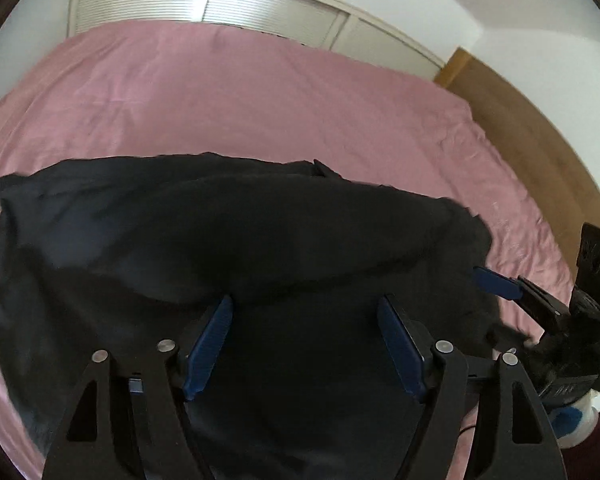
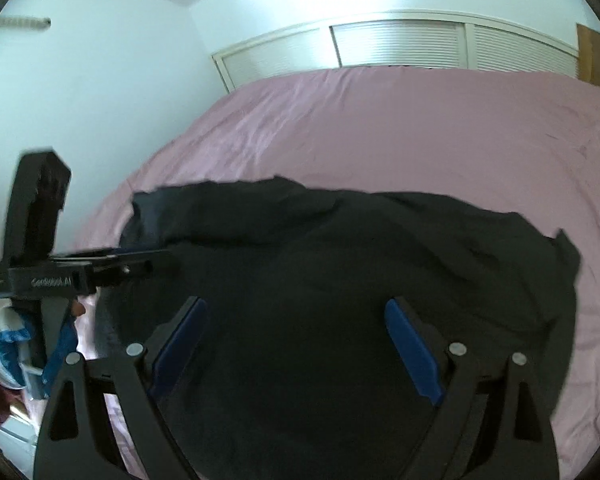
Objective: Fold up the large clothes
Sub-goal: 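Open both grippers and smooth the folded jacket on the bed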
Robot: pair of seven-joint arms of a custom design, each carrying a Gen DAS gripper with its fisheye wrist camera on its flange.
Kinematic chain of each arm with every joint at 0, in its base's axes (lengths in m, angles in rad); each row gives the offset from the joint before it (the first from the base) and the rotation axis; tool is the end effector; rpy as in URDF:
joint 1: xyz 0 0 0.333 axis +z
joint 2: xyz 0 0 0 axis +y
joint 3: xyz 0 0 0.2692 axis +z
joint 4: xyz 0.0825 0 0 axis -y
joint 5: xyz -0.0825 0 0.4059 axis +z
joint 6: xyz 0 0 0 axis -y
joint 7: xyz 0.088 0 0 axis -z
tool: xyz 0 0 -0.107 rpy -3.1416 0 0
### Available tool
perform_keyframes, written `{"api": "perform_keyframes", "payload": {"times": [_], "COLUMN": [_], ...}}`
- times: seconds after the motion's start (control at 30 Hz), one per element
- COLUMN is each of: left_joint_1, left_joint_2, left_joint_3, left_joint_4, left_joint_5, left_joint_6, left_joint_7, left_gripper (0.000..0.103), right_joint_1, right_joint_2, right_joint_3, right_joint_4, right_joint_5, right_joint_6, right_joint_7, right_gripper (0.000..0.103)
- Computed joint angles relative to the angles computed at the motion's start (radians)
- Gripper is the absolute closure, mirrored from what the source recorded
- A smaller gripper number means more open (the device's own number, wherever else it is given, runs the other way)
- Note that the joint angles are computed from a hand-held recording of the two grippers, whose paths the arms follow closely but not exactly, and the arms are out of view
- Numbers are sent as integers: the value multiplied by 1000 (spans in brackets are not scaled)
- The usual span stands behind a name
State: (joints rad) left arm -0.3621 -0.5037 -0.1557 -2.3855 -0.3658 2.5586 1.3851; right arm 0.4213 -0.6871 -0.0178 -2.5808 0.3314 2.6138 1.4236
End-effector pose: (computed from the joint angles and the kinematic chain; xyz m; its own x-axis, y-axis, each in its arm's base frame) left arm 0.4260 -0.2430 0.5310 -0.2071 -0.9042 0.3735 -0.8472 -0.0252 -0.5307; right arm 0.4081 0.1660 0.5192 0.3915 -0.8920 -0.2260 -0.7413 -0.1602 -0.6518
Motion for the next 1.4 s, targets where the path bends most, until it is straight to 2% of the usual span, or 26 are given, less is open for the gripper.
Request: {"api": "perform_keyframes", "payload": {"times": [0.07,0.1,0.17,0.23,0.33,0.5,0.67,0.8,0.9,1.0,1.13,1.27,1.4], "left_joint_1": [24,38,59,89,124,151,154,136,144,155,167,171,176], "left_joint_2": [81,122,221,312,432,603,684,699,687,659,577,439,296], "left_joint_3": [-13,-18,-9,-13,-23,-42,-53,-51,-58,-61,-59,-49,-29], "left_joint_4": [50,79,156,238,359,519,567,590,617,635,596,505,354], "left_joint_5": [36,55,60,81,113,193,226,324,305,276,224,191,192], "left_joint_6": [24,33,35,7,-41,-112,-104,-156,-221,-279,-266,-231,-187], "left_joint_7": [-5,-11,-14,-45,-88,-162,-196,-240,-220,-184,-155,-104,-84], "left_gripper": [26,24,23,23,23,20,18,18,17,17,17,17,17], "right_joint_1": [-16,-33,-43,-51,-97,-141,-173,-176,-181,-181,-164,-182,-210], "right_joint_2": [88,149,259,376,485,648,715,727,685,599,423,261,188], "right_joint_3": [11,40,22,15,30,49,56,68,69,63,45,38,23], "right_joint_4": [38,71,141,233,327,466,474,494,513,479,372,265,173], "right_joint_5": [-18,-38,-37,-26,-52,-59,3,-88,-89,-40,11,-66,-140], "right_joint_6": [36,61,88,67,42,-9,18,-34,-138,-165,-129,-115,-91], "right_joint_7": [3,39,39,47,90,134,77,148,145,90,11,20,34], "right_gripper": [12,12,12,12,12,11,8,8,7,7,7,7,7]}}
